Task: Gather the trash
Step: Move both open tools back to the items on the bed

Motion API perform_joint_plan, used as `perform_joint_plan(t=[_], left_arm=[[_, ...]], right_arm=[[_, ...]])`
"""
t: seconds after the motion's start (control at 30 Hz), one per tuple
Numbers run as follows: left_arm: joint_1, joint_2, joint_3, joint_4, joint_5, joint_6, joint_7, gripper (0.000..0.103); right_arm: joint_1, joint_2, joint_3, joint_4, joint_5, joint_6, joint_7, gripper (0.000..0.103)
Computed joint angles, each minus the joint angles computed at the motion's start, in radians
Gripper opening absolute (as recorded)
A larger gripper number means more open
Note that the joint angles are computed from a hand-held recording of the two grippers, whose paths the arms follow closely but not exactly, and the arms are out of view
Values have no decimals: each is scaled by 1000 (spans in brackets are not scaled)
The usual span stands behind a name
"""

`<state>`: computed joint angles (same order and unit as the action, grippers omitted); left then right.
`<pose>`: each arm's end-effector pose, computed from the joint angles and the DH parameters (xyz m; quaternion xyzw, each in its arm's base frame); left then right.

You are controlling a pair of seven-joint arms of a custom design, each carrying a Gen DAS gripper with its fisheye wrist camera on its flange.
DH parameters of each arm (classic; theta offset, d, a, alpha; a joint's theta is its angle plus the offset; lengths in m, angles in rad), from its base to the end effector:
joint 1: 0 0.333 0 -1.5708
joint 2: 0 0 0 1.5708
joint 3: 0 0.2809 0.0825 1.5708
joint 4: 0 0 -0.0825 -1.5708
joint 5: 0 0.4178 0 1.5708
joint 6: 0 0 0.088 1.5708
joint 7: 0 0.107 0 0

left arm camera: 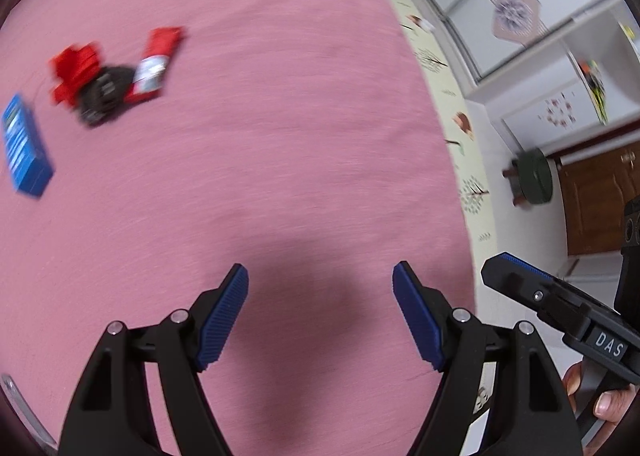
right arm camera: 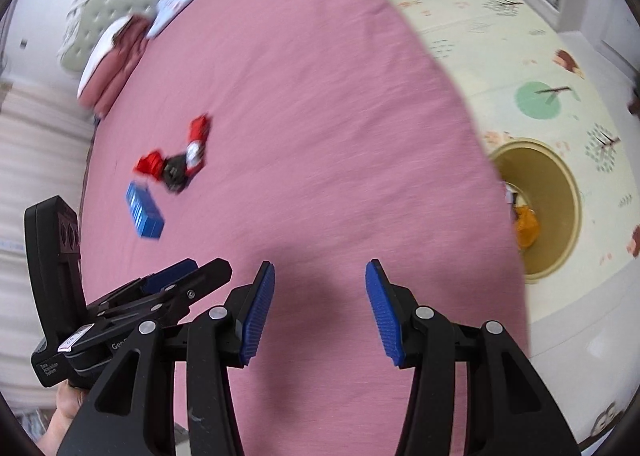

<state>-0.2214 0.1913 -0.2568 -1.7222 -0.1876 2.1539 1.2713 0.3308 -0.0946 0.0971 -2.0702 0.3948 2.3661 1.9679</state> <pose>0.5919 -0.3055 0.4524 0.6678 -0.7264 0.1537 0.0522 0.5387 0.2519 0.4668 -0.6145 0.7492 0.0771 0.2348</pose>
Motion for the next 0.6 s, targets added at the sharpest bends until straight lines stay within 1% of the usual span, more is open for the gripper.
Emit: perform_joint_plan(t=[0.23,0.37,0.6], left_arm=[[55,-109,45,-146,-36,26,6,74],[80,-147,68,-201,-49,39,11,74],[132,-152,107,-221,-45,44,7,74]], right_arm=[[50,168,35,191,-20,-39,-10,47],[78,265,46,308,-43,-65,-12,47],[126,462,49,566,-102,-142,-11,47]])
